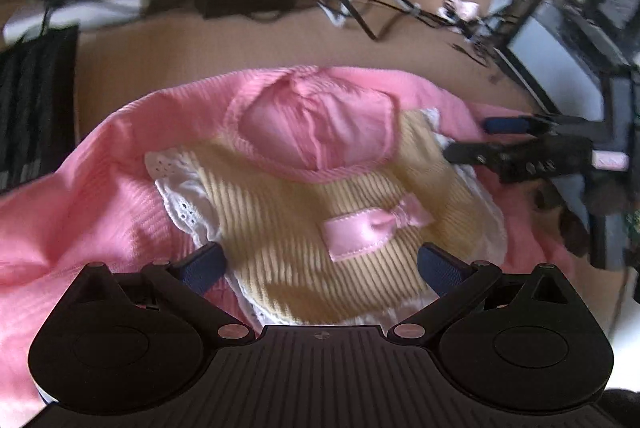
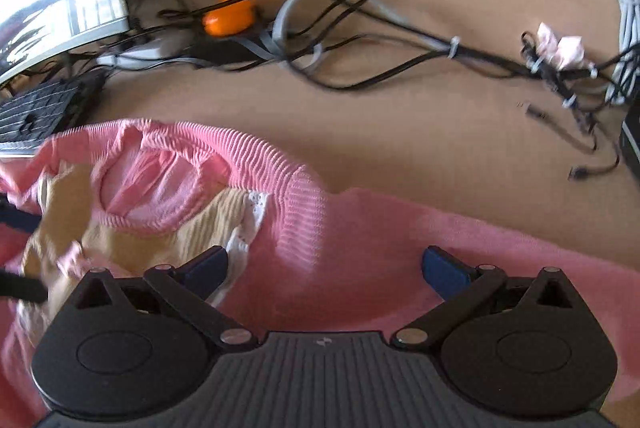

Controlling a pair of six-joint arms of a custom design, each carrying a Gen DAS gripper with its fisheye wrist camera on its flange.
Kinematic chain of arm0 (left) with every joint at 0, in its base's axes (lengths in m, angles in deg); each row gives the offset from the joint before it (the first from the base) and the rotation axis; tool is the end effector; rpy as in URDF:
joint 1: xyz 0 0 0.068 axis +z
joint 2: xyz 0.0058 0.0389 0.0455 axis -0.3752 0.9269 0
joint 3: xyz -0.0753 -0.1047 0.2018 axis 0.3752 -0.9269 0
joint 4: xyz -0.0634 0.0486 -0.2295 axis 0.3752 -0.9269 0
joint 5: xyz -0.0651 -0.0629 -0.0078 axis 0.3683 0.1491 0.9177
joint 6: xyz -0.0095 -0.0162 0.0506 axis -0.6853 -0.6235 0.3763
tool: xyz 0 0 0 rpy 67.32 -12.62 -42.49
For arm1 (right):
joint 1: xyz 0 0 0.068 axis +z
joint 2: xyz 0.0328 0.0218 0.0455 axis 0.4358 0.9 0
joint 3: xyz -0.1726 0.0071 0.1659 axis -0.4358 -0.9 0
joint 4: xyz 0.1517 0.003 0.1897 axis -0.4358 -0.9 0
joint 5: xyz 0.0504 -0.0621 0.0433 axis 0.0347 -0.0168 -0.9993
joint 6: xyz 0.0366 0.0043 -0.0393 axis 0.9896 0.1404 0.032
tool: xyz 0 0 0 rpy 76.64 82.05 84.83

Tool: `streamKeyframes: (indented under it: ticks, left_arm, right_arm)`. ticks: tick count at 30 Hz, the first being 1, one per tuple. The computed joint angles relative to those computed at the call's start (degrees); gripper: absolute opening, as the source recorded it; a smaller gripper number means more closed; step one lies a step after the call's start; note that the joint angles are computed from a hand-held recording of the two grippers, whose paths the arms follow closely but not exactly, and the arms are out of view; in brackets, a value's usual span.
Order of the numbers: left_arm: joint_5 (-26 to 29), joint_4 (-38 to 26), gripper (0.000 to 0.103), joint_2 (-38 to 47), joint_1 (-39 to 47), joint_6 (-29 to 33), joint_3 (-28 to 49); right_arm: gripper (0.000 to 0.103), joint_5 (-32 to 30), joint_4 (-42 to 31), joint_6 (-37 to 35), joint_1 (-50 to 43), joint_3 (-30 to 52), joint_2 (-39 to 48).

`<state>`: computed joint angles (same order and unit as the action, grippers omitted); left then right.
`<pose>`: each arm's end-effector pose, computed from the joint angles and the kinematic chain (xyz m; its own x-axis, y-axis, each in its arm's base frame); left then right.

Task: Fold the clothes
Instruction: 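Lower the pink sweater flat on the desk and smooth it with both tools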

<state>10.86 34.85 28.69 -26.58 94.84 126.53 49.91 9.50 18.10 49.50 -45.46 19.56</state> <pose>0.2864 -0.0404 0.2350 -0.7401 0.4465 -0.5029 0.6254 0.7319 -0.2706 0.2055 0.0793 0.1936 -0.7609 0.1442 -0.6327 0.1253 0.9893 0.0747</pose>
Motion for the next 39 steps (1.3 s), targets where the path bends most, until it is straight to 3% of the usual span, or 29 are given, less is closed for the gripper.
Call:
streamKeyframes:
  ticks: [7,12,17,21,24,26,29,33,39]
  left_arm:
    - [-6.31,7.53,0.103,11.83,-6.96,-10.79,10.62]
    - [-8.75,9.72,0.103,12.18,-8.31,-14.79,10.31]
    - [-13.4,11.48,0.103,9.28,-10.35,-12.56,6.76]
    - [-11.55,10.54,0.103,1.68,-8.2,-6.38,1.98]
    - [-9.13,8.65,0.103,-3.61,-5.56,2.02,-1.12]
    - [-7.89,7.46,0.103,-5.52,-4.49,6.45,-2.74]
    - [-5.28,5.12,0.103,-6.86,-3.01,8.94,-4.43]
    - [-5.2,4.79,0.103,-6.84,-2.85,10.63,-6.74]
    - [-6.41,2.42,0.103,-0.57,-3.37,7.59,-2.02]
  right_arm:
    - [0.103,-3.76,11.76,-10.85,-10.47,-1.96,5.47]
    - [0.103,-4.15,10.9,-11.49,-11.52,1.05,8.72]
    - [0.103,-8.13,2.76,-13.74,-13.63,6.86,10.41]
    - [0.103,0.71,-5.26,-7.4,-5.99,4.12,-3.99]
    - [0.103,12.03,-16.35,2.03,10.21,4.85,-13.53]
    - [0.103,17.63,-24.46,12.83,23.75,7.68,-13.78]
    - [0.103,20.55,-31.05,29.15,39.62,11.53,-8.41]
    - [0.103,22.56,-28.93,40.08,49.59,15.61,1.62]
    - [0.103,16.33,-9.24,34.29,45.15,17.48,14.53]
